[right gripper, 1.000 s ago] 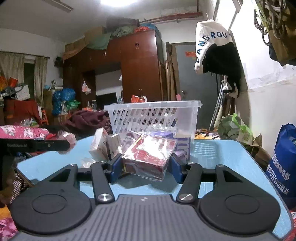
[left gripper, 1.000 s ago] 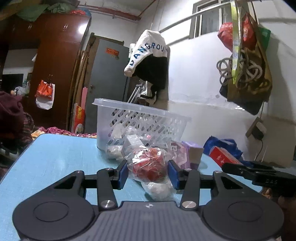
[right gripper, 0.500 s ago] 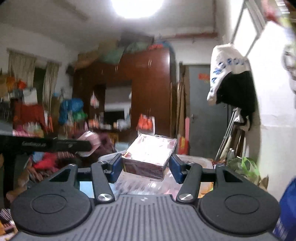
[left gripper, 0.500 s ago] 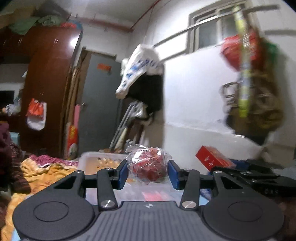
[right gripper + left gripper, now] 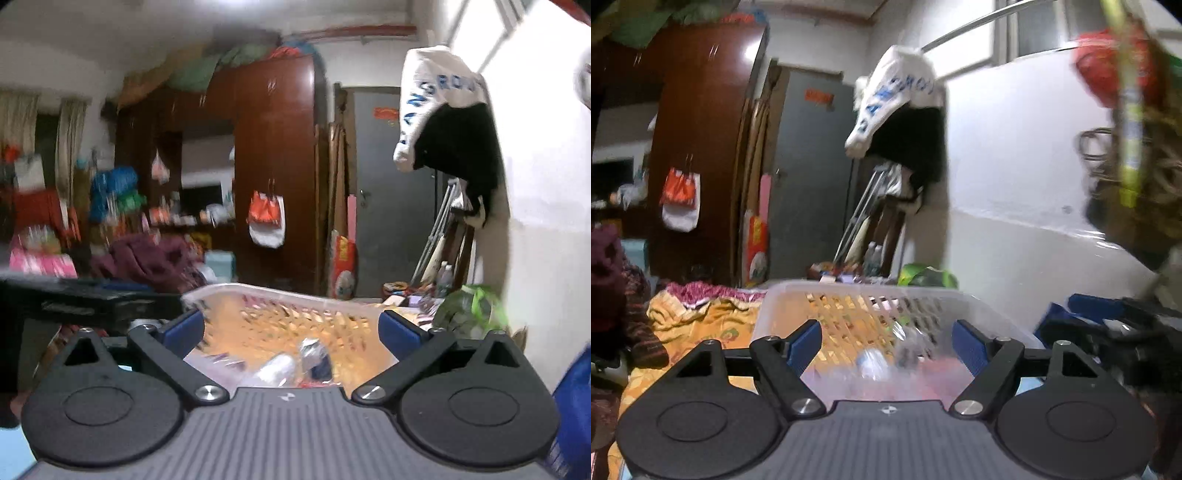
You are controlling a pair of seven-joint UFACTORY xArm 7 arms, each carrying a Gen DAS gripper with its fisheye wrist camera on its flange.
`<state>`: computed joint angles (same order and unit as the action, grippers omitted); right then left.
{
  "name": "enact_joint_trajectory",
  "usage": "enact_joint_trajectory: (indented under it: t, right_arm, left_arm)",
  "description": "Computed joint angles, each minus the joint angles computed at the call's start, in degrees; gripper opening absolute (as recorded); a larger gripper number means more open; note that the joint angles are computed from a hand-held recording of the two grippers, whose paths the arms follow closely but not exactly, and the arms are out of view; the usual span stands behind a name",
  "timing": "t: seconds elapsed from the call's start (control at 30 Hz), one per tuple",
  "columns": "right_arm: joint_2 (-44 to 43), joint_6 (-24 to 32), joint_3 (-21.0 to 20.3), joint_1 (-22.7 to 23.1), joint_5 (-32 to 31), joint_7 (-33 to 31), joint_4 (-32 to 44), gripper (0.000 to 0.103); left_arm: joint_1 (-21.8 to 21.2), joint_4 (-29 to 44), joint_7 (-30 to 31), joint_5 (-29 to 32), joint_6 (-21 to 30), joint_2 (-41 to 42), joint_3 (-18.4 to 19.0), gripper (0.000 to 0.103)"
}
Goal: Organize objects
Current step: 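Carry both red items over the basket and open both tools, then grasp the small purple box with the right tool while the left tool reaches the clear bag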
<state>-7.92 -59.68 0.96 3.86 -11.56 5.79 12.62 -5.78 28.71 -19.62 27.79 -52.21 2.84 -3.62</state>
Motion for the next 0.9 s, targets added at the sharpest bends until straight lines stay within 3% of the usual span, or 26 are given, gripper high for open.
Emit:
enact_joint_trajectory:
  t: [0.07, 0.13, 0.2, 0.23, 0.27, 0.33, 0.43, 0.5, 0.6, 0.7, 0.73, 0.9]
  right_arm:
    - [1.65, -7.13, -0.84, -0.50, -0.92, 1.51, -4.87, 0.103]
    - [6.85, -15.85, 0.60, 0.14, 3.41, -1.19, -8.64, 0.103]
    - [14.72, -25.69, 1.37, 0.75, 5.31, -2.80, -10.27, 0.102]
    - [16.83, -27.14, 1.20, 0.47, 4.06, -3.15, -10.68, 0.098]
    - [17.53, -26.19, 1.05, 0.31, 2.93, -3.68, -10.92, 0.086]
    - [15.83, -20.69, 0.46, -0.60, 0.05, -4.39, -10.17, 0.072]
    - [14.87, -16.65, 0.29, -1.45, -1.60, -3.90, -8.05, 0.073]
    - [12.62, -10.62, -0.27, -2.33, -4.41, -3.71, -6.40, 0.073]
    - [10.63, -6.04, 0.09, -2.24, -3.96, -3.48, -6.22, 0.074]
    - [9.80, -5.88, -0.15, -2.68, -6.74, -3.09, -7.54, 0.071]
    - [10.04, -6.84, 0.21, -2.30, -5.31, -3.82, -7.96, 0.063]
    - [11.80, -11.22, 0.05, -2.54, -4.67, -3.01, -9.18, 0.062]
  left_arm:
    - [-0.34, -8.13, 5.10, -2.13, -6.40, -1.33, -0.07, 0.084]
    - [-0.37, -14.14, 8.08, -2.34, -15.14, 1.56, 0.02, 0.084]
    - [0.04, -17.60, 8.39, -1.56, -19.38, 5.05, 0.05, 0.084]
    - [0.35, -18.63, 7.88, -1.50, -20.77, 6.68, 0.00, 0.084]
    - [0.68, -19.24, 7.81, -1.18, -22.05, 8.37, -0.03, 0.084]
    - [0.86, -19.37, 8.41, -1.09, -23.14, 10.98, -0.39, 0.084]
    - [0.78, -18.40, 9.72, -0.33, -20.03, 10.92, -0.75, 0.084]
    - [0.78, -18.06, 9.83, 0.45, -18.08, 10.67, -0.99, 0.084]
    - [0.96, -17.88, 10.19, 0.49, -18.40, 12.01, -1.22, 0.084]
    - [0.66, -17.36, 9.76, 0.49, -16.33, 11.67, -1.74, 0.084]
    - [0.18, -17.16, 9.81, -0.36, -15.69, 11.63, -2.10, 0.084]
    - [-1.66, -16.88, 11.16, -4.05, -15.16, 12.35, -2.88, 0.083]
